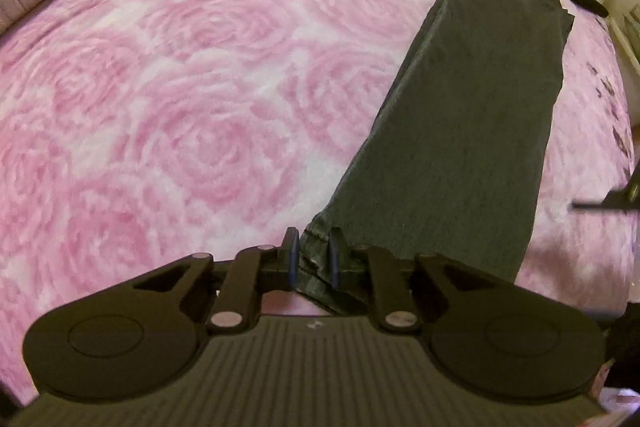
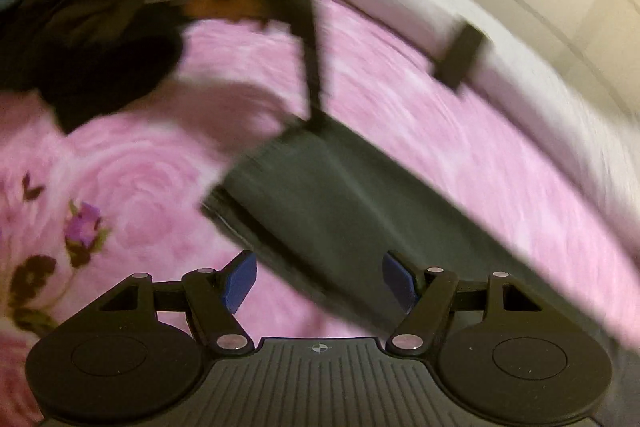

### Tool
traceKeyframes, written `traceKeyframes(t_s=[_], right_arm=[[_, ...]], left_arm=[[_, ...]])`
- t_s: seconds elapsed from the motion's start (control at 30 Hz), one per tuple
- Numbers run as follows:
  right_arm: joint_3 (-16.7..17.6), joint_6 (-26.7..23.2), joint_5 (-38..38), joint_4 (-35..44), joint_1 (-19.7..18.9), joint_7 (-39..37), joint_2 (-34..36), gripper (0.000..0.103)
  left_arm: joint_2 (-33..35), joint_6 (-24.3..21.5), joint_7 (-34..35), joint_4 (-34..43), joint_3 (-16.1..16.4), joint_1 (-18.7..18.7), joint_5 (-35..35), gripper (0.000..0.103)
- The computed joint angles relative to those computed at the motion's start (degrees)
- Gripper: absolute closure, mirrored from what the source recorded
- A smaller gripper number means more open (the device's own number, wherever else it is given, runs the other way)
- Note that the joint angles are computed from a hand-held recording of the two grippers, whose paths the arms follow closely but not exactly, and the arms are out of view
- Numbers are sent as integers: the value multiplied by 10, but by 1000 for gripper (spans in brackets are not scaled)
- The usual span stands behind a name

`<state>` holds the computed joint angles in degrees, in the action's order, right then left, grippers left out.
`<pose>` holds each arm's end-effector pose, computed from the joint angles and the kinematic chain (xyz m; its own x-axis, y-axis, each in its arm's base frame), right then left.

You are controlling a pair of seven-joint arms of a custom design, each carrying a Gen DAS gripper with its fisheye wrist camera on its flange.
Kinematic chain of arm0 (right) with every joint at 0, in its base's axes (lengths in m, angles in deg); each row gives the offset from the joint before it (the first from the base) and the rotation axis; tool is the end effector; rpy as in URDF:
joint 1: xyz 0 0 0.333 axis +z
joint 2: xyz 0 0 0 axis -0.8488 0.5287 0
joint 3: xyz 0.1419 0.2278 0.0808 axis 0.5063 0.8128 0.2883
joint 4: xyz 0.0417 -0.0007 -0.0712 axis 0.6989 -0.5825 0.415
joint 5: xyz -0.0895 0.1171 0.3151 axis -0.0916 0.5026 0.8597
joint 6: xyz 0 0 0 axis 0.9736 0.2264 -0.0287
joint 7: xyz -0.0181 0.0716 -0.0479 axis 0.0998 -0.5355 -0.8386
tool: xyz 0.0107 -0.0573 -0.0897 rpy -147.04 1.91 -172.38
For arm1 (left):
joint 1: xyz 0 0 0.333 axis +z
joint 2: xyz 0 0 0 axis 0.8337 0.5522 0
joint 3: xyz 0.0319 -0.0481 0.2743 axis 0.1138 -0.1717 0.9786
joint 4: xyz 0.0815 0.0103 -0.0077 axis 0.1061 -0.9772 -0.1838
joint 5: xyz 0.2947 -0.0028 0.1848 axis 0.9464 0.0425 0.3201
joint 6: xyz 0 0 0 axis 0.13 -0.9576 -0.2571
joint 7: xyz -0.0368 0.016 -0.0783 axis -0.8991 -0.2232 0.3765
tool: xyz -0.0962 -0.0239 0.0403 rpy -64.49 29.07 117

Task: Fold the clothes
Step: 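Release the jeans and pull both grippers back from the bed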

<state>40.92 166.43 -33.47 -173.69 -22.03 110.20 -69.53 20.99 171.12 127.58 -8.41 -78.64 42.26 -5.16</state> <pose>0.3680 0.4194 0.4507 0.9385 -0.0558 0.3407 0.1563 -0.8111 -0.5636 0.6195 -0.3010 0.4486 -0.3800 -0.9062 0.1856 -0.8811 0.2936 -0.3708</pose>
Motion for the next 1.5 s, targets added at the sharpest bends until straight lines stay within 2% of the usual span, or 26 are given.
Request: traceKeyframes(t_s=[0.07, 0.2, 0.23, 0.27, 0.3, 0.33, 0.4, 0.5, 0.63, 0.73, 0.77, 0.8, 1.0, 1.13, 1.27, 1.3, 1.33, 1.37, 1.43, 1.5], right_arm=[[9, 18, -1, 20, 3, -45, 31, 33], [27, 23, -14, 47, 0, -113, 73, 35], [30, 16, -15, 54, -2, -126, 79, 52], [30, 3, -16, 61, -2, -127, 80, 61], [29, -11, -19, 67, -2, -125, 79, 78], [27, -24, -22, 73, -1, -123, 79, 88], [28, -44, -11, 81, -2, -123, 75, 100], [29, -54, 5, 84, 1, -125, 73, 100], [19, -48, -24, 77, 13, -104, 84, 100], [9, -39, -47, 60, 20, -70, 74, 99], [1, -49, -66, 58, 24, -38, 67, 99], [-9, -62, -88, 59, 29, 0, 61, 98], [-42, -133, -198, 47, 16, 250, 0, 96], [-59, -192, -276, 58, -26, 445, -35, 95], [-68, -236, -340, 75, -81, 620, -69, 92], [-70, -256, -345, 91, -95, 664, -71, 70], [-73, -271, -343, 102, -107, 700, -76, 33], [-76, -282, -339, 110, -119, 733, -81, 24], [-82, -303, -334, 128, -141, 783, -91, 22], [-86, -313, -334, 138, -159, 795, -104, 22]], left_arm=[[6, -6, 10, 9, -5, 8, -12, 90], [3, -5, 22, 3, -8, 13, -22, 90], [1, -3, 23, 1, -8, 13, -22, 90], [-3, 0, 24, -4, -8, 13, -24, 91], [-9, 5, 26, -12, -10, 16, -28, 91], [-16, 9, 28, -20, -11, 18, -33, 91], [-36, 22, 33, -43, -12, 21, -37, 91], [-49, 29, 31, -69, -9, 20, -35, 91], [-46, 41, 13, -87, -7, 19, -38, 90], [-49, 34, 2, -85, 0, 10, -16, 83], [-50, 31, -2, -84, 2, 7, -9, 77], [-52, 22, -4, -83, 4, 4, 2, 74], [-96, -34, -28, -98, 19, -25, 79, 76], [-138, -44, -74, -120, 16, -35, 91, 76], [-149, -74, -112, -89, 4, -59, 96, 76], [-148, -82, -121, -77, 1, -66, 99, 76], [-146, -88, -134, -64, -1, -73, 101, 75], [-140, -97, -145, -45, -3, -83, 105, 75], [-125, -116, -166, 0, -6, -105, 116, 75], [-108, -135, -184, 46, -7, -128, 128, 74]])
